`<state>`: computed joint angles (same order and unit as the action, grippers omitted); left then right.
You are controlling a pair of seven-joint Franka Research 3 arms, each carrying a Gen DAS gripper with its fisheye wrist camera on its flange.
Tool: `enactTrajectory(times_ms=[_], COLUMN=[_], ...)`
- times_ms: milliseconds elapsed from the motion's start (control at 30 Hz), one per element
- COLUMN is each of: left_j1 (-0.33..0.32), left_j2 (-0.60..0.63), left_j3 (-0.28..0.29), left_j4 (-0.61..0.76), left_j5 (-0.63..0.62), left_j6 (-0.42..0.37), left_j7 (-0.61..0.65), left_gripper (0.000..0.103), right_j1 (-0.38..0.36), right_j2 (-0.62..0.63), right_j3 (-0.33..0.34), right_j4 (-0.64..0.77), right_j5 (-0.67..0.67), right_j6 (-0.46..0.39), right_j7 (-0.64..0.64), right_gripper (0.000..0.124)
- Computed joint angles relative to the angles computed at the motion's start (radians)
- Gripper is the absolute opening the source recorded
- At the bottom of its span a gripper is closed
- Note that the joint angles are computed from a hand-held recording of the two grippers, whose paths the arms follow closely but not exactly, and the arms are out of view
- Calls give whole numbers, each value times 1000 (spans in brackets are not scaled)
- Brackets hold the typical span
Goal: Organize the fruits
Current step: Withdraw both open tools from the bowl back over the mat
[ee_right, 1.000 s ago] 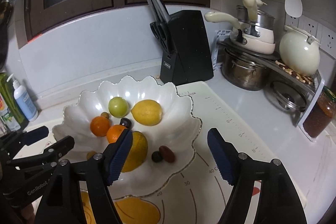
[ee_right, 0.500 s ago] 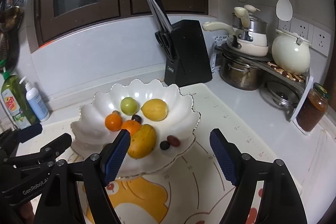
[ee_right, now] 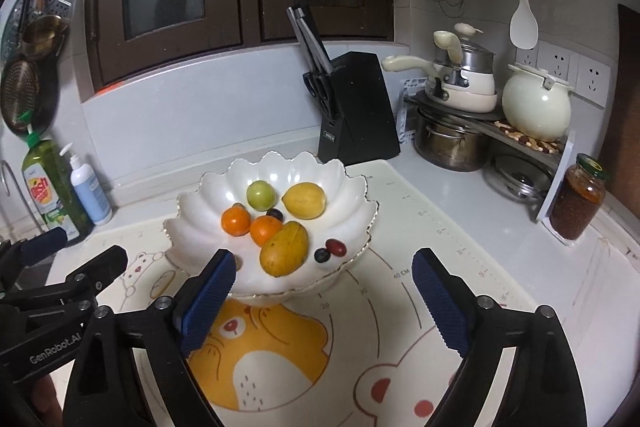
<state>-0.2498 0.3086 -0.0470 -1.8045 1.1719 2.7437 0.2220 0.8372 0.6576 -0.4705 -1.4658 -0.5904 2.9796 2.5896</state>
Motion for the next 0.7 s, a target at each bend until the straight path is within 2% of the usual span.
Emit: enactTrajectory(times_ms=[300,700], left_j1=[5,47], left_j2=[-82,-164], left_j3=[-20,-61], left_j4=[-97,-221], left_j5=[56,111], left_j6=[-24,-20], left_j7=[-83,-184], left_gripper=[94,96], right_j1=[78,96], right_j2=[-64,-126], right_j3=[-72,-51], right_j4=[-93,-159], right_j5=[-85,-290], right_j6=[16,-9], right_j7=[95,264], right_gripper=[91,91])
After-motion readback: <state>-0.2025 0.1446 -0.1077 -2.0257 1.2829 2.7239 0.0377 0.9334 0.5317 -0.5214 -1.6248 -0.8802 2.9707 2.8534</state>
